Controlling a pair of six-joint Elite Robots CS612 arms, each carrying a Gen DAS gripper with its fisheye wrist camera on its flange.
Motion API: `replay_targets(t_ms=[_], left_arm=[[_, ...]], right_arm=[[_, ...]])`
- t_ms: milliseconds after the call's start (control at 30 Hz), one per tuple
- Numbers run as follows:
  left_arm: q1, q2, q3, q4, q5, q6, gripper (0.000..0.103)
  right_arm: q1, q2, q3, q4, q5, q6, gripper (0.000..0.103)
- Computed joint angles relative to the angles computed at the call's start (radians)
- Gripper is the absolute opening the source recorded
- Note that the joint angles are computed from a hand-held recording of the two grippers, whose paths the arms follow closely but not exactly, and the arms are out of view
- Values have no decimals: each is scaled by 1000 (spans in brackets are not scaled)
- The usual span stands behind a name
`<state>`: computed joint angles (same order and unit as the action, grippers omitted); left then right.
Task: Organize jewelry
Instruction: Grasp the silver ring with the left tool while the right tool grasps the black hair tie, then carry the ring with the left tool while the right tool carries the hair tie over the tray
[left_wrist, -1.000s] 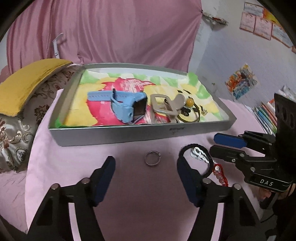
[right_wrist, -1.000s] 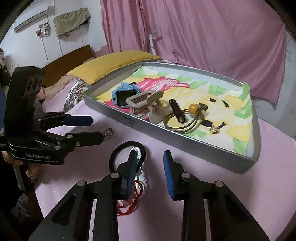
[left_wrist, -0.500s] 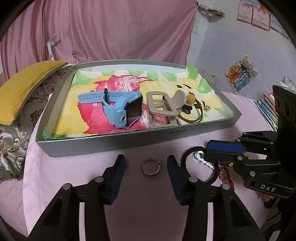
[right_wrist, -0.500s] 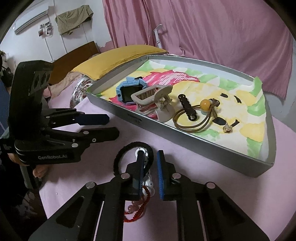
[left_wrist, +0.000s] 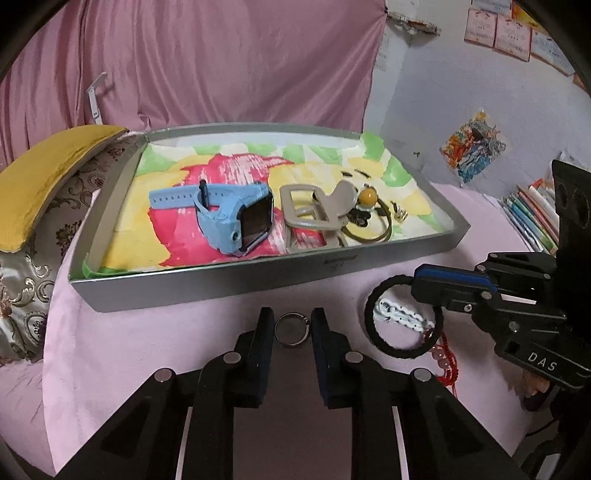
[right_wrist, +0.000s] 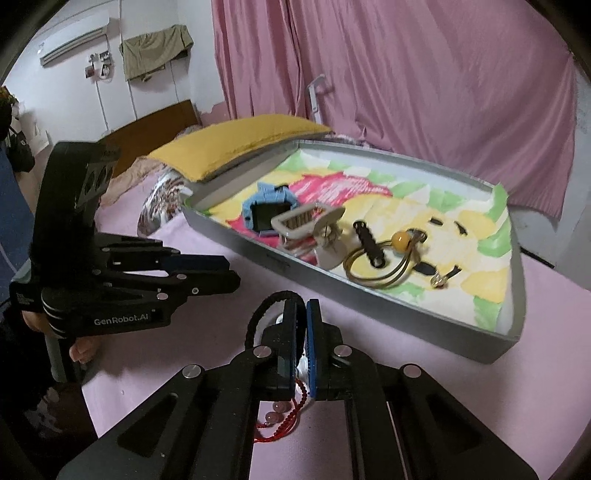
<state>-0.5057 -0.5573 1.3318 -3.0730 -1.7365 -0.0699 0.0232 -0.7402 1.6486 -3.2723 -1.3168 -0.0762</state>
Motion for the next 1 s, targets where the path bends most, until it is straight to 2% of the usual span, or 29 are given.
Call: replay_targets(t_ms=[167, 300, 567, 767, 867, 1000], left_arm=[[3, 0, 18, -108, -16, -32, 19], [4, 4, 26, -214, -11, -67, 19], [-6, 25, 12, -424, 72, -121, 19], [-14, 55, -44, -498, 113, -118, 19], [-22, 77, -81, -537, 162, -102, 19], [-29, 99, -120, -542, 201, -87, 19]], right_arm=[[1, -2, 26, -130, -2, 26, 4], [8, 3, 38, -266, -45, 37, 4], [7, 28, 16, -428, -73, 96, 4], [3, 63, -31, -519, -102, 138, 4], [4, 78, -56, -547, -126, 152, 5], [10, 98, -84, -561, -183, 156, 5]])
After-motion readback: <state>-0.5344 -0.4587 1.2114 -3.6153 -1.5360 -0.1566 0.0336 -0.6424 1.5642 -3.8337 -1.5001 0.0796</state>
